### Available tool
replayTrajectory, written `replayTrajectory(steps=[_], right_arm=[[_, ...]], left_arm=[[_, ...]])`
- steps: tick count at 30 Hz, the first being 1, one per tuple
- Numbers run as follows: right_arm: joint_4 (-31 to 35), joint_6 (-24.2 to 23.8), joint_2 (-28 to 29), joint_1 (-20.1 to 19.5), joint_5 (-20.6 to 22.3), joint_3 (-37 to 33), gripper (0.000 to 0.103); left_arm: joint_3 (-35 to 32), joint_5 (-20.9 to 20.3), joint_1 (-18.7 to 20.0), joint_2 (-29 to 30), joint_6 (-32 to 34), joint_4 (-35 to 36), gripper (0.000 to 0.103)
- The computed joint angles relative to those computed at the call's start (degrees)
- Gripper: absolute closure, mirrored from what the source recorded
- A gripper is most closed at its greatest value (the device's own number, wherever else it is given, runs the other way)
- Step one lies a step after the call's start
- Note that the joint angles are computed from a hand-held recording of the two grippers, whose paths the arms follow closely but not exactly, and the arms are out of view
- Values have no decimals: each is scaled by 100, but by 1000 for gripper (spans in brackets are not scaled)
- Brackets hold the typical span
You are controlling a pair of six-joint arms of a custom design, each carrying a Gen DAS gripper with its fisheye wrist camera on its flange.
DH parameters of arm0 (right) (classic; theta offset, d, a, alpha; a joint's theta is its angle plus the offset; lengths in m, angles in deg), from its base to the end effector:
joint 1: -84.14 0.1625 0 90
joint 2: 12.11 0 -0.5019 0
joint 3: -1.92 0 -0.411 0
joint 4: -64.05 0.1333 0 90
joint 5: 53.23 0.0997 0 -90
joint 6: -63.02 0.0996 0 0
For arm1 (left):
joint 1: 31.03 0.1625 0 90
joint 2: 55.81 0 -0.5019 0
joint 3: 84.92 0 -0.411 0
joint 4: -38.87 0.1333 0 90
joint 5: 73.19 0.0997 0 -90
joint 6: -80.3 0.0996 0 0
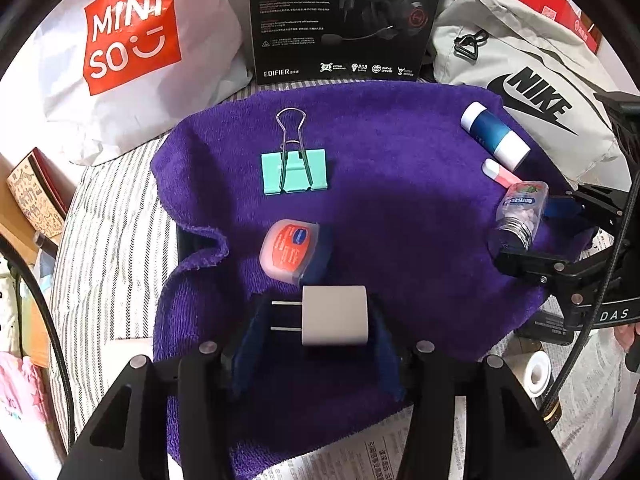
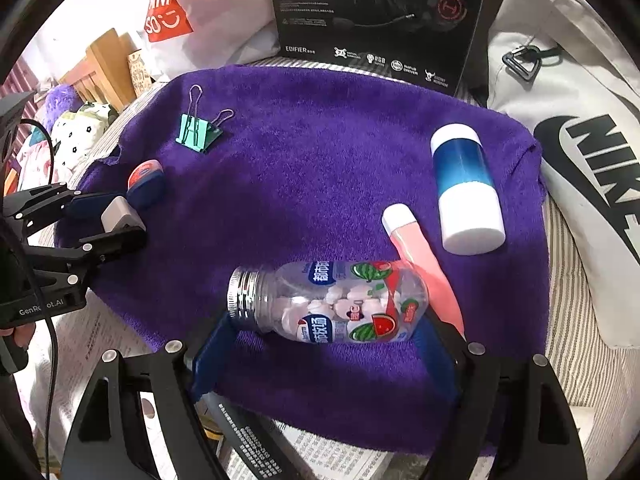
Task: Organize rigid objects
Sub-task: 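Open the left tool to drop the charger while the right tool releases the bottle on the towel, then grasp the white tape roll with the left tool while the right tool grasps the white USB cap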
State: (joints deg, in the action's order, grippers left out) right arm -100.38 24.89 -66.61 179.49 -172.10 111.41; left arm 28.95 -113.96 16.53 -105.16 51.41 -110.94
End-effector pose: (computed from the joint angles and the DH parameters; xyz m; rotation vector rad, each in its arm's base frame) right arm 0.1455 -0.6395 0.1854 0.8424 -2.4168 0.2345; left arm -0.2494 -0.5820 0.0993 0.3201 2.3202 -0.5473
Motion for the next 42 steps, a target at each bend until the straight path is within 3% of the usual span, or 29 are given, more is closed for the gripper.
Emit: replayTrajectory(steps=[3, 6, 18, 28, 42], right_arm=[[245, 177, -67, -21, 28, -48, 20], [423, 313, -137, -35, 47, -72, 20], [683, 636, -331, -23, 63, -37, 17], [695, 745, -508, 23, -63, 78, 12], [-178, 336, -1397, -247, 136, 891, 12]], left_arm=[[-4, -222, 0, -31, 62, -76, 30], [-1, -71, -89, -34, -41, 25, 24], [308, 86, -487, -360, -522, 334, 23], [721, -25, -897, -529, -625, 42, 23], [890, -128, -1244, -1, -159, -759, 23]])
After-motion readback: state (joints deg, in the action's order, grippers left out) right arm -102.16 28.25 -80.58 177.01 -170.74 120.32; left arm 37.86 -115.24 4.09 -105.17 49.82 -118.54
